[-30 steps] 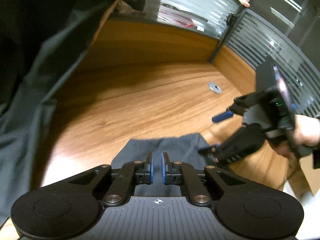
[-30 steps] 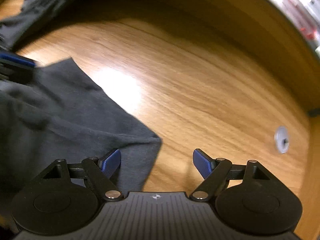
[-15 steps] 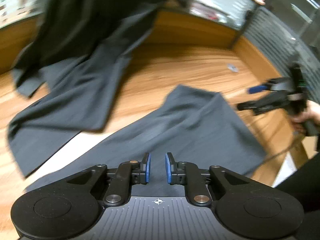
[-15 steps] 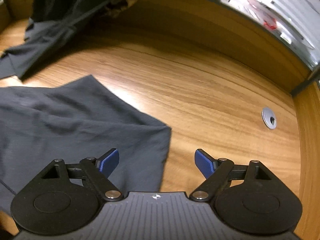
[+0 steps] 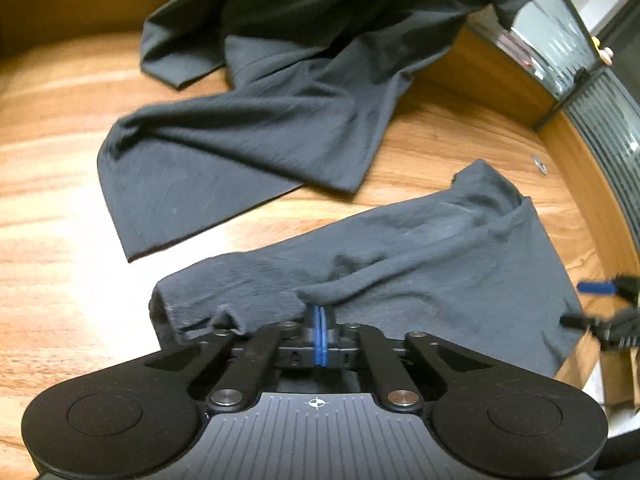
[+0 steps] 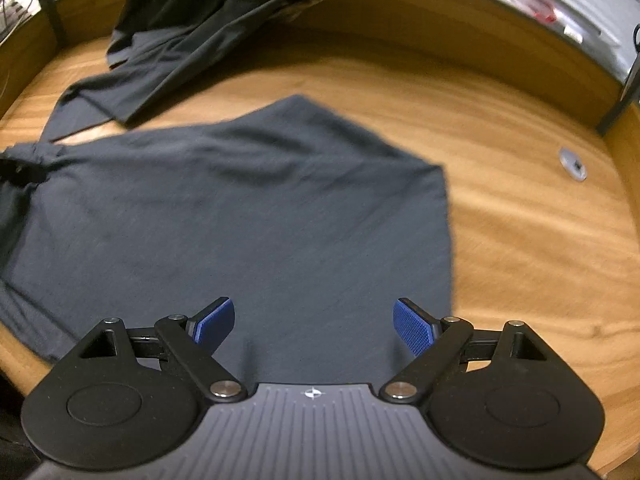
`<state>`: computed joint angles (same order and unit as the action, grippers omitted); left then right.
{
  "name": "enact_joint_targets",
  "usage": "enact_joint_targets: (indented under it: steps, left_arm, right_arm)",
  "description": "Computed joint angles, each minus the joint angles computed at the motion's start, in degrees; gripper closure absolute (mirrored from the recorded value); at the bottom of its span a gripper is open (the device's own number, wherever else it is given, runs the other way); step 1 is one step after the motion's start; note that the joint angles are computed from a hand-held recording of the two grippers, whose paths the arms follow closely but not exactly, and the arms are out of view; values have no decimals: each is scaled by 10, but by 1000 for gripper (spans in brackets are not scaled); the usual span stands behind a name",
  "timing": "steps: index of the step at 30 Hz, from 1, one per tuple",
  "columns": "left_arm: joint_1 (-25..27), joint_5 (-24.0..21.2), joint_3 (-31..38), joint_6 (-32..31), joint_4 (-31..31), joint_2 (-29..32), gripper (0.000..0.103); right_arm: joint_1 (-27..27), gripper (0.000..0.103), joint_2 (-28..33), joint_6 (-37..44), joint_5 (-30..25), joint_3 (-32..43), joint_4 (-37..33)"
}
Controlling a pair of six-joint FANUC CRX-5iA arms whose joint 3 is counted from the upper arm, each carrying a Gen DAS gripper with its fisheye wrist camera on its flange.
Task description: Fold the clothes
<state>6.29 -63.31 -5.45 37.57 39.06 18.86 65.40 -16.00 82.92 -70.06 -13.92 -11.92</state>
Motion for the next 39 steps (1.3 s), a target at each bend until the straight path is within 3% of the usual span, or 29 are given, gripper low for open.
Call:
enact_joint_targets:
  steps: [4, 8, 13, 18, 21, 27, 33, 39]
  left_arm:
    - [10, -19, 5, 7, 8, 0, 98]
    - [20, -19, -27, -44, 9, -47, 84]
    - [51, -54, -71, -84, 2, -112, 76]
    - [90, -83, -95, -89, -15, -159, 72]
    - [107, -97, -102, -97, -27, -172, 72]
    - [109, -95, -121, -118, -58, -193, 72]
    - [101, -90, -136, -119, -39, -203, 73]
    - [66, -75, -121, -123, -89, -185, 73]
  right_arm:
    - [49, 12, -24, -43, 3, -28, 15]
    - [80, 12, -47, -61, 3, -34, 24]
    - [74, 12, -59, -41, -31, -2, -5]
    - [39, 10, -63, 10, -100, 50, -53]
    - [40, 9, -75, 15, -112, 59, -53]
    - [90, 9, -108, -25, -63, 34, -39]
    - [139, 9, -125, -61, -34, 24, -38]
    - [220, 9, -163, -142, -28, 1, 14]
